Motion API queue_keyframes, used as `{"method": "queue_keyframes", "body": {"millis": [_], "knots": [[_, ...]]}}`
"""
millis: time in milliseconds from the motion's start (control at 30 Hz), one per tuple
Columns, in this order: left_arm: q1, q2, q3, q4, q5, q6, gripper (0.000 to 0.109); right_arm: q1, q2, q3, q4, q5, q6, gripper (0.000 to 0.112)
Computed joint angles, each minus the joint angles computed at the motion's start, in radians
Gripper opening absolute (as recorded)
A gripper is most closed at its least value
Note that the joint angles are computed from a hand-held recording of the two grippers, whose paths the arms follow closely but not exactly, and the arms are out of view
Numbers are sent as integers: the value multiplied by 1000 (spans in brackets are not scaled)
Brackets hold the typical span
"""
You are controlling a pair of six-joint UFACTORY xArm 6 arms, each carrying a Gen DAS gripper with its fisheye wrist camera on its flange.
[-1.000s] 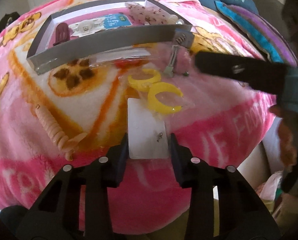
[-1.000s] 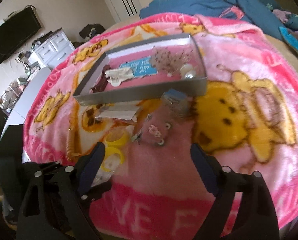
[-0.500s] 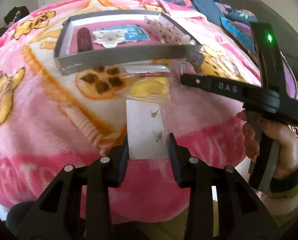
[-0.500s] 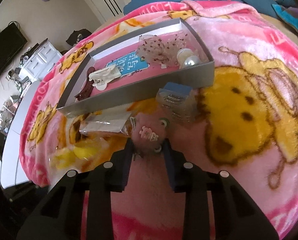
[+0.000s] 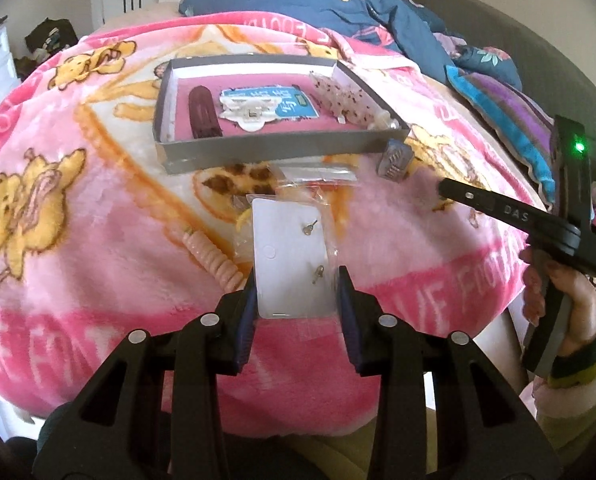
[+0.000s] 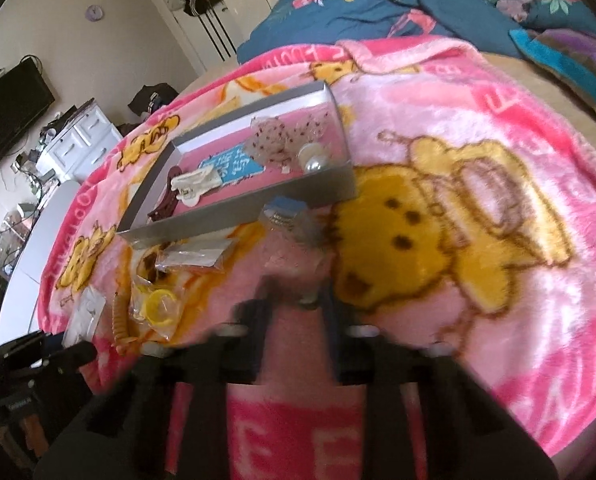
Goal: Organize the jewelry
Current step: 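Carry the earring card with the left tool while the right tool carries the earring over the grey box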
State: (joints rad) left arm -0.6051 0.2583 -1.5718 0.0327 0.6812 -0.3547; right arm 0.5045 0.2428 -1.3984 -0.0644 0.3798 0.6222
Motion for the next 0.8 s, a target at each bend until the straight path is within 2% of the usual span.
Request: {"method": "queue_keyframes", "body": {"millis": [133,200,233,267,333,433,533,633,700,800], "knots": [[3,-8,6,9,-11,-11,28,0,-21,10,-74,21,16,0],[3,-10,8,12,-14,-17,28,3,-20,12,-41,30,-28,0],[4,-12,10,12,-17,-18,28,2,-22,22,-31,24,-22,6],[3,-12,9,16,-18,-21,28,2,-21,26,-18,20,-19,26],[3,-15,13,21,-23,-26,28,4,-3,14,42,16,-63,46],[2,-11,5,22,-24,-29,29,10,40,-32,83,22,-117,47],[4,-6,-3,16,-25,-27,29,17,98,-105,143,68,-184,54],[4,-3,-6,11,-26,-25,29,22,155,-164,131,98,-177,54],[4,3,-14,8,-23,-23,29,26,170,-167,117,75,-156,35],[5,12,-27,3,-21,-18,29,30,156,-144,95,37,-133,29]]}}
